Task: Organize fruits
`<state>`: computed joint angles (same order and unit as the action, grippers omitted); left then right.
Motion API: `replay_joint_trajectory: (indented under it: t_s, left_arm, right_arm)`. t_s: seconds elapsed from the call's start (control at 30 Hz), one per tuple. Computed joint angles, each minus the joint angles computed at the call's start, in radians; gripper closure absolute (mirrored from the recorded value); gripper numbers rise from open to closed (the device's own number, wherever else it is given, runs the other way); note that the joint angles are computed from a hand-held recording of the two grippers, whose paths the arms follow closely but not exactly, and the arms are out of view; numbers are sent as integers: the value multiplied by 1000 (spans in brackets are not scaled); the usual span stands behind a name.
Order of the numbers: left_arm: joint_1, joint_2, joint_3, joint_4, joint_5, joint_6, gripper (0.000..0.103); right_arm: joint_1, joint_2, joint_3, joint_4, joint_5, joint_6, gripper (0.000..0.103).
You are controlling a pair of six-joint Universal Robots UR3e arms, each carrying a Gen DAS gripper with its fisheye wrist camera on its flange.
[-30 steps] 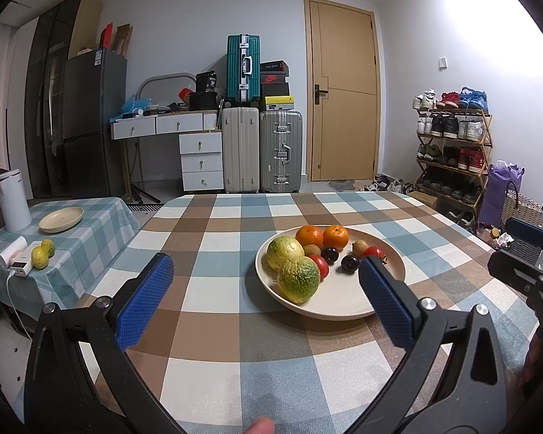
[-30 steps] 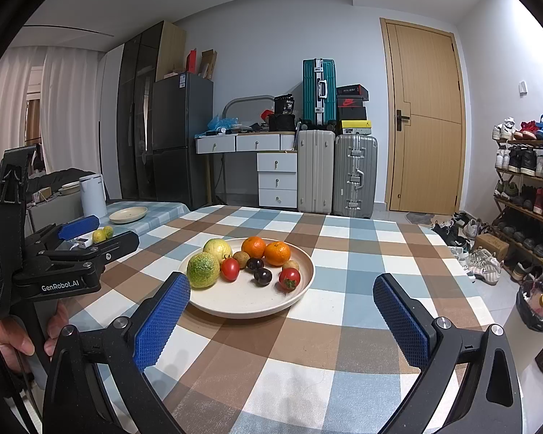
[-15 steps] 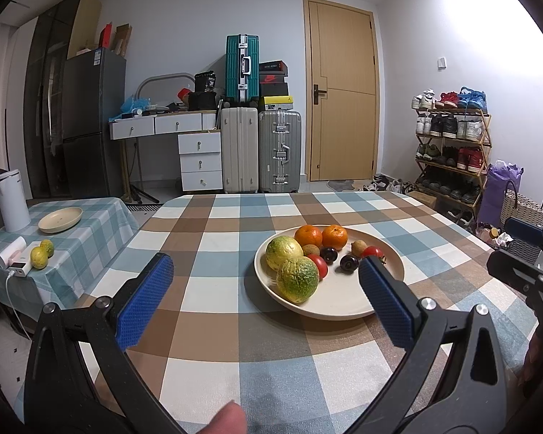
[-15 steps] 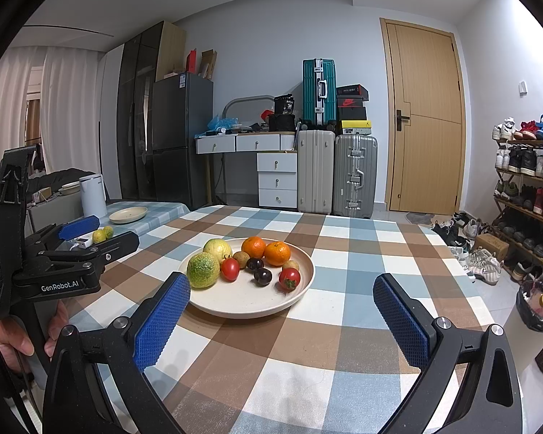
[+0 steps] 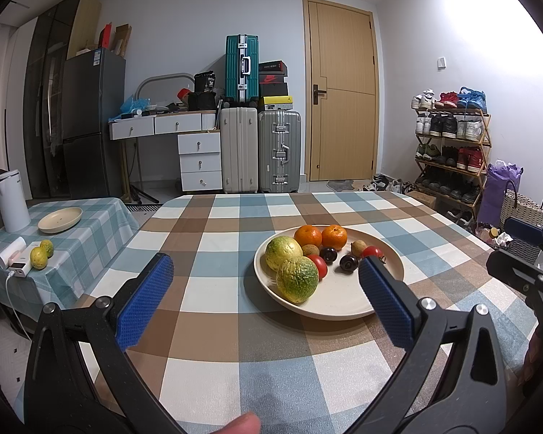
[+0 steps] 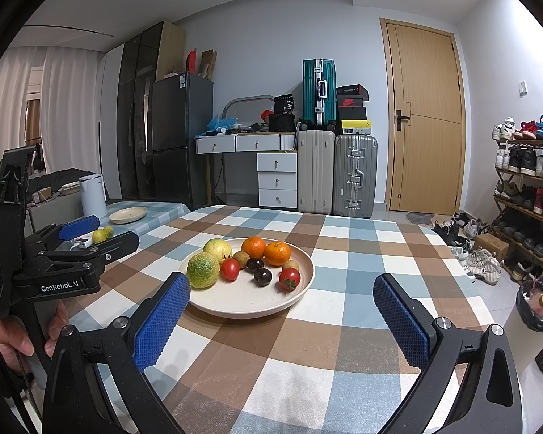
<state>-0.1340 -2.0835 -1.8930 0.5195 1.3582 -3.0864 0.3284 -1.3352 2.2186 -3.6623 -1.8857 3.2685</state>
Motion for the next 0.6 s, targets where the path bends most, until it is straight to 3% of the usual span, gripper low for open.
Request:
replay_joint_trajectory:
  t_s: [0.6]
  left_arm:
    - [0, -1, 0, 1, 0, 0, 1]
  right_arm:
    - [0, -1, 1, 0, 0, 0, 0]
